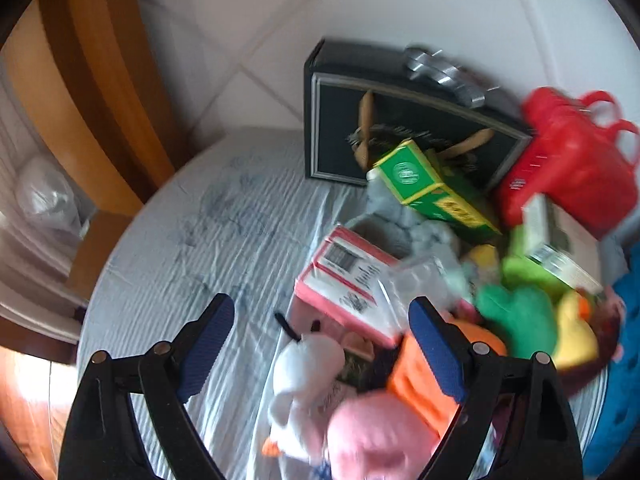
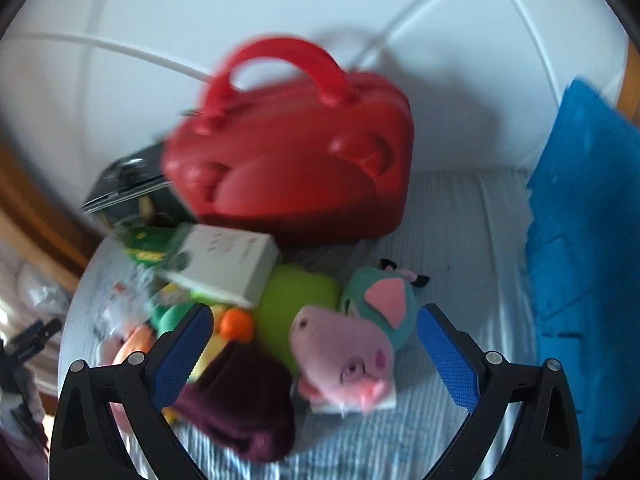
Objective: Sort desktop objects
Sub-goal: 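Reach both tools into the heap beside the black gift bag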
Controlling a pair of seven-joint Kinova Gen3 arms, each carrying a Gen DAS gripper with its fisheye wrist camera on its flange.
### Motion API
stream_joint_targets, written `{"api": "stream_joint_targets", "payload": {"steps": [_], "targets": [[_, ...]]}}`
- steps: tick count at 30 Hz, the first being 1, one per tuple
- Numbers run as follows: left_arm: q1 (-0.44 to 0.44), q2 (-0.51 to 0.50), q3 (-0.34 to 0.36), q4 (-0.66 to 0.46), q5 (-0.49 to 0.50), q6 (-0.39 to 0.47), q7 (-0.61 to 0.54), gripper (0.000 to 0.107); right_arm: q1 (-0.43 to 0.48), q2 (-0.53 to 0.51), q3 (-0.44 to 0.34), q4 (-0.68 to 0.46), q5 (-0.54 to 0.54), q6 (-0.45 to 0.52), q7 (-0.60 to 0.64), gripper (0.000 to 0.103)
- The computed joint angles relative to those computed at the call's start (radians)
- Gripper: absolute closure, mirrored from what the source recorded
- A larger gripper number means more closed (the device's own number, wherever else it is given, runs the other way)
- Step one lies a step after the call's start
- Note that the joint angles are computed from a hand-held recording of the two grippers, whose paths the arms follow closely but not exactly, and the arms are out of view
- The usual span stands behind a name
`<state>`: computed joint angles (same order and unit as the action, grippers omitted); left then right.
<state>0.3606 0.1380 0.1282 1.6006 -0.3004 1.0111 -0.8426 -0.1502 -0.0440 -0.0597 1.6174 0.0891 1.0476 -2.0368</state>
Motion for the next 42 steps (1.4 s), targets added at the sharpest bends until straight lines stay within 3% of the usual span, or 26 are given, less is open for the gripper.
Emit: {"api": "stream_joint_targets", "payload": {"steps": [5, 8, 10, 12, 14, 18, 20, 26, 31, 35, 39, 42], "targets": [[0.0, 0.232, -0.062, -0.142, -0.002, -0.021, -0.008, 0.018, -0.005, 0.202, 0.029, -0.061, 0.071, -0.031, -0.062, 0.0], [0.021, 0.371, -0.09, -0.276, 0.001, 0.048, -0.01, 0.018, -0.014, 0.292, 0.041, -0.086, 0.07, -0.042, -0.065, 0.0], [0.014, 0.446, -0.079, -0.351, 0.033, 0.099, -0.043, 0.018, -0.023, 0.341, 0.047, -0.096, 0.049, -0.063, -0.056, 0.0], [0.023, 0.479, -0.064, -0.354, 0.072, 0.104, -0.065, 0.017, -0.004, 0.375, 0.046, -0.108, -0.026, -0.082, -0.016, 0.0], [0.061, 0.444, -0.084, -0.295, 0.081, 0.061, -0.052, 0.019, 0.005, 0.393, 0.043, -0.117, -0.071, -0.064, 0.033, 0.0], [0.073, 0.331, -0.041, -0.137, 0.151, -0.012, -0.084, 0.019, 0.05, 0.393, -0.074, -0.097, -0.088, 0.052, 0.184, 0.001], [0.134, 0.248, -0.034, -0.046, 0.108, -0.046, -0.056, 0.019, -0.004, 0.339, -0.042, -0.033, -0.092, 0.049, 0.213, 0.001], [0.268, 0.059, 0.048, 0.133, 0.047, -0.035, 0.039, 0.019, -0.018, 0.101, -0.029, 0.188, -0.251, 0.038, 0.347, 0.001], [0.36, -0.021, 0.139, 0.161, -0.065, 0.061, 0.135, 0.019, -0.051, -0.047, -0.035, 0.234, -0.308, 0.137, 0.379, 0.001], [0.318, -0.117, 0.137, 0.179, -0.051, 0.053, 0.131, 0.019, -0.093, -0.098, -0.079, 0.199, -0.214, 0.19, 0.311, 0.001], [0.241, -0.14, 0.152, 0.164, -0.097, 0.034, 0.157, 0.018, -0.097, -0.15, -0.104, 0.129, -0.117, 0.133, 0.226, 0.001], [0.179, -0.124, 0.127, 0.175, -0.102, -0.027, 0.145, 0.018, -0.117, -0.127, -0.109, 0.081, -0.104, 0.074, 0.212, 0.0]]}}
